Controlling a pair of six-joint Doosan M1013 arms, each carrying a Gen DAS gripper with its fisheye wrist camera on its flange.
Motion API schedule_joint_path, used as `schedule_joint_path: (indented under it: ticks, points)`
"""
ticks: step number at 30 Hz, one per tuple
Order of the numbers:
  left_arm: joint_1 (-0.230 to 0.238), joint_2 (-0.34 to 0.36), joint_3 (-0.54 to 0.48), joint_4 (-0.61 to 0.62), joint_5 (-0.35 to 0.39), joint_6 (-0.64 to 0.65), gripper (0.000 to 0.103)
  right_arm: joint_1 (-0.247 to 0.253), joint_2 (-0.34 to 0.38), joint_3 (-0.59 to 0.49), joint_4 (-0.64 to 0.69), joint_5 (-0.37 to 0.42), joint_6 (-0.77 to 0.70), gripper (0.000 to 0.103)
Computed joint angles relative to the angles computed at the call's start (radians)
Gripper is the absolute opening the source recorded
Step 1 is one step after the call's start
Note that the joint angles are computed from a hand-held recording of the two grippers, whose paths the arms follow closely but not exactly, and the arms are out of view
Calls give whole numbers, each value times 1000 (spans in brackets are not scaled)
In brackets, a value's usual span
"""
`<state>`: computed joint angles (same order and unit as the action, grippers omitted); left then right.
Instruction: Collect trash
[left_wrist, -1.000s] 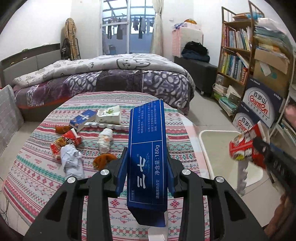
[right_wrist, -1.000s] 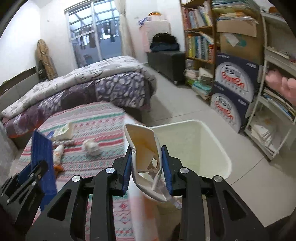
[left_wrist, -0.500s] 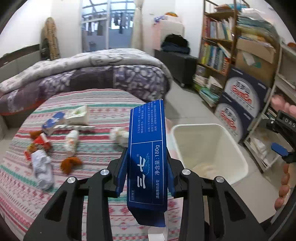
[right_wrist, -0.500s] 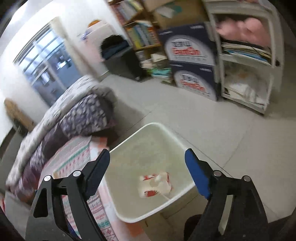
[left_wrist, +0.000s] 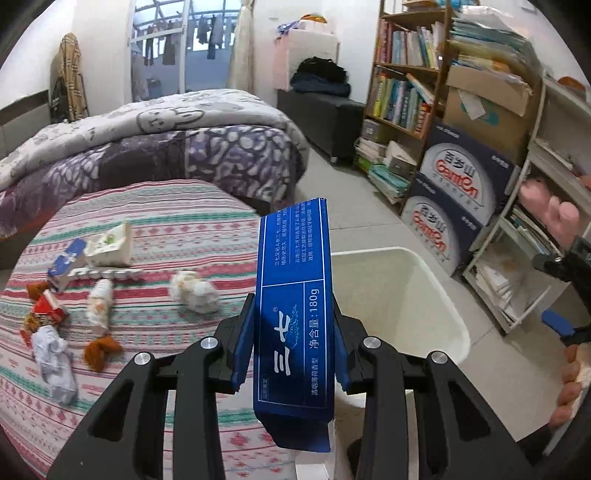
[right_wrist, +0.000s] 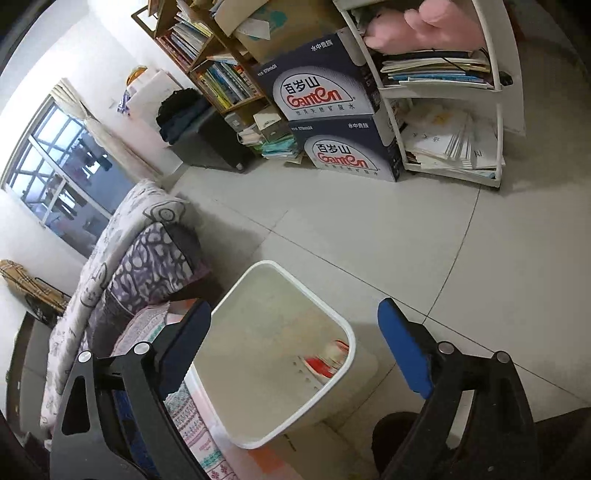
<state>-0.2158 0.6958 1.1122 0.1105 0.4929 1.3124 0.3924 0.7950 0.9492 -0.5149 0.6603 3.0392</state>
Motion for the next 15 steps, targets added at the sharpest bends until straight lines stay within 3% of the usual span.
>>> schedule_joint_path:
  ticks: [9,15]
  points:
    - [60,16,11,127,144,-261,36,-6,38,-67,232,5,-216,89]
    - [78,10,34,176,160,-284,36,3,76,-140,296,65,-304,90]
